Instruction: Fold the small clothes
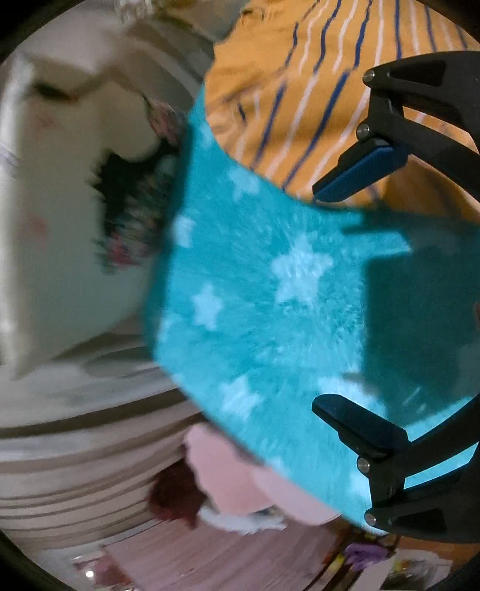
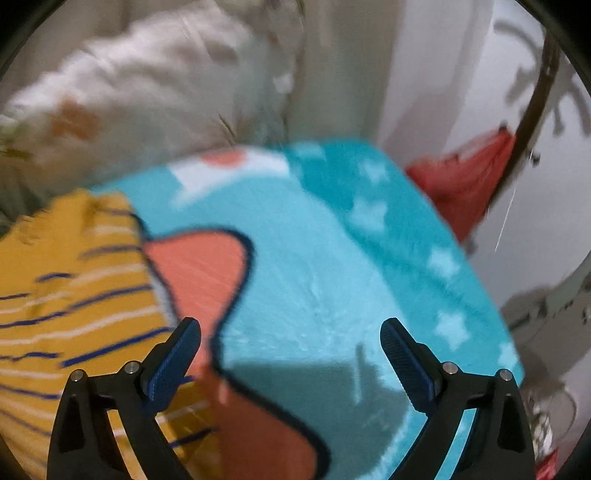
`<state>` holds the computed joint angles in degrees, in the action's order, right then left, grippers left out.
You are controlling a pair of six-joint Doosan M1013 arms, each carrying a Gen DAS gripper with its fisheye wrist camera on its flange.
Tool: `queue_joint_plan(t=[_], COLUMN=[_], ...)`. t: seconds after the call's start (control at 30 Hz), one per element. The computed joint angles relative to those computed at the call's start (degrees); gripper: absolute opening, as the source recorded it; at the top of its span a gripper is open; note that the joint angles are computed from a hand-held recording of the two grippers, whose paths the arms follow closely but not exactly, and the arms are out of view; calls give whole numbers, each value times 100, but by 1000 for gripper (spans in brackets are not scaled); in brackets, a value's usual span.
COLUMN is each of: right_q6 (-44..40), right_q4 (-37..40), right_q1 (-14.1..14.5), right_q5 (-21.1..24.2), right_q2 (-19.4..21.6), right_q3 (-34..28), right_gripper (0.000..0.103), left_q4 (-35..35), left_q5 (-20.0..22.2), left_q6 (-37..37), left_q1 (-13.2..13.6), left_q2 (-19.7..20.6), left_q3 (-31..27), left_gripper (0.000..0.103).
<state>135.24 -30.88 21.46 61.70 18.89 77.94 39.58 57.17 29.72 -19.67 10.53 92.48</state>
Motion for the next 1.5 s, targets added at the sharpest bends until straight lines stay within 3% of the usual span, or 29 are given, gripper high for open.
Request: queue_joint_plan(t=[0.17,0.3,0.4,0.53,0.7,0.83,1.0,1.17,1.3,1.37,1.5], right_q6=[58,-309,-756,-1528,-2572,-3334,-4031,-3828,-3558,-3432,-3136], right_q4=[317,1187,1780,2727,3780,4600,5198,4646,4407,4131,3585], right_q1=[203,248,319,395,571,775,1149,1675,1932,2098,2287], right_q5=[-754,-1221,-1288,-1297,-1556,-1483,-1212,-953,-671,-497,-63], right_q2=[-508,-717,-765,-793,-781,-622,-290,230,633,853,1252], right_q3=[286,545,702,878,973,815,378,-362,-925,-1251,-1744], right_gripper=[100,100,99,93,92,84,78,78,73,73,70], left_q4=[409,68,-184,-767,-1008,-950,-1057,-1493,-1824,-2275,-2343], left_q5=[195,130,435,368,664,741,512,133,-173,-624,-1075], left_q6=[-419,-198,187,183,-55,-187,128,1071,1770,2136,2510], left_q1=[-485,-776,-976,-992,-900,-735,-338,235,639,861,946], left_q2=[-405,-593,-539,-693,-909,-1065,-1071,-817,-657,-699,-746], left_q3=[17,17,-73,169,533,746,922,989,1046,1156,1280], left_gripper=[103,103,103,103,103,103,103,103,103,103,103])
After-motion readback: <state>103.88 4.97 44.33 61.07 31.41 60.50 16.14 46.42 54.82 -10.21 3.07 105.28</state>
